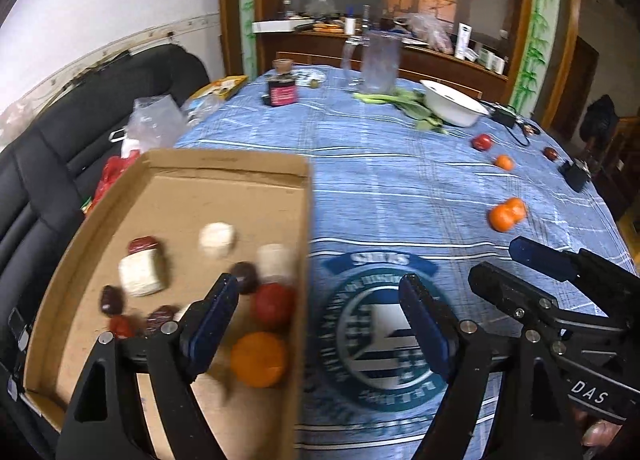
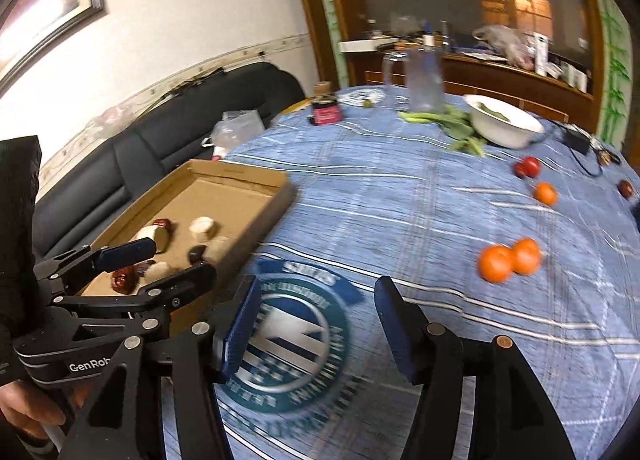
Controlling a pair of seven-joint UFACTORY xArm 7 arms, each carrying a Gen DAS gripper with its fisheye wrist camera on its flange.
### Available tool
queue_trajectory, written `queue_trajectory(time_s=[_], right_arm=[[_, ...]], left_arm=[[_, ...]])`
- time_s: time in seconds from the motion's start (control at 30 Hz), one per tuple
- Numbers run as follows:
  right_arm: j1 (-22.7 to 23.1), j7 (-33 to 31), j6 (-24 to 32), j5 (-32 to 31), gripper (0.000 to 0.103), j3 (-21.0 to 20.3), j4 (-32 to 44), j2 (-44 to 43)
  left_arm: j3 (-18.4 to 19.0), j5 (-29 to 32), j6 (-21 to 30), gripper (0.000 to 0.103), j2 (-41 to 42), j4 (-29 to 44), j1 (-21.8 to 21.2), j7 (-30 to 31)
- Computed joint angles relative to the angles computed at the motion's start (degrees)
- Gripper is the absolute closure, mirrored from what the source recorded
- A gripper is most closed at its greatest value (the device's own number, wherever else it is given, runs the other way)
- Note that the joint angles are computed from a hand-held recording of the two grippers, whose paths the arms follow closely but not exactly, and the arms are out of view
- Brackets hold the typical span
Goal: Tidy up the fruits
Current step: 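Move both grippers back over the table toward the two oranges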
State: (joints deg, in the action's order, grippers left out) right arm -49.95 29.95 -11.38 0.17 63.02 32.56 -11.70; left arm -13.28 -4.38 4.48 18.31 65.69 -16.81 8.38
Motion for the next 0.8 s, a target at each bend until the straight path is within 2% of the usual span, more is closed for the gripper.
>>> queue_trajectory(time_s=[0.13,0.27,0.37,0.5,0.57,0.67,0.73,0.8], right_arm=[[9.0,-0.2,0.1,0.7,0.039,-11.0,-4.0,-2.3],[14.9,-0.8,0.5,1.4,0.034,-18.9,-8.2,-5.3],[18.6,-1.3,1.4,1.4,0.034,-25.3,-11.0,-6.8],[24.4,-2.8,1.9,0.9,0.034,-36.1,-13.4,-7.0],[25.4,-4.1,2.5,0.6,0.034,-39.4,-13.5,-6.7],[25.9,-5.8,2.7,0.1,0.034,-42.2,-13.9,-6.8],[26.6,-6.8,2.4,0.0,0.034,-44.4,-14.0,-6.3],[30.3,-8.1,1.7,0.1,0.034,-49.6,-14.0,-5.5]], left_arm=[[-1.7,-0.5,0.6,0.021,0.8,0.9,-0.9,0.4],[-2.4,0.0,2.5,0.021,2.3,2.9,-2.7,0.8],[-5.0,-1.8,5.0,0.021,4.0,5.2,-2.1,3.2],[-5.5,-2.8,7.8,0.021,7.5,10.0,-4.4,4.6],[-5.4,-2.7,9.8,0.021,10.0,13.3,-5.9,5.0],[-4.3,-1.9,14.1,0.022,14.4,20.1,-9.1,4.8],[-3.8,-1.4,15.3,0.022,17.0,23.8,-10.8,5.1],[-2.3,0.1,16.6,0.022,19.5,27.6,-13.1,4.6]])
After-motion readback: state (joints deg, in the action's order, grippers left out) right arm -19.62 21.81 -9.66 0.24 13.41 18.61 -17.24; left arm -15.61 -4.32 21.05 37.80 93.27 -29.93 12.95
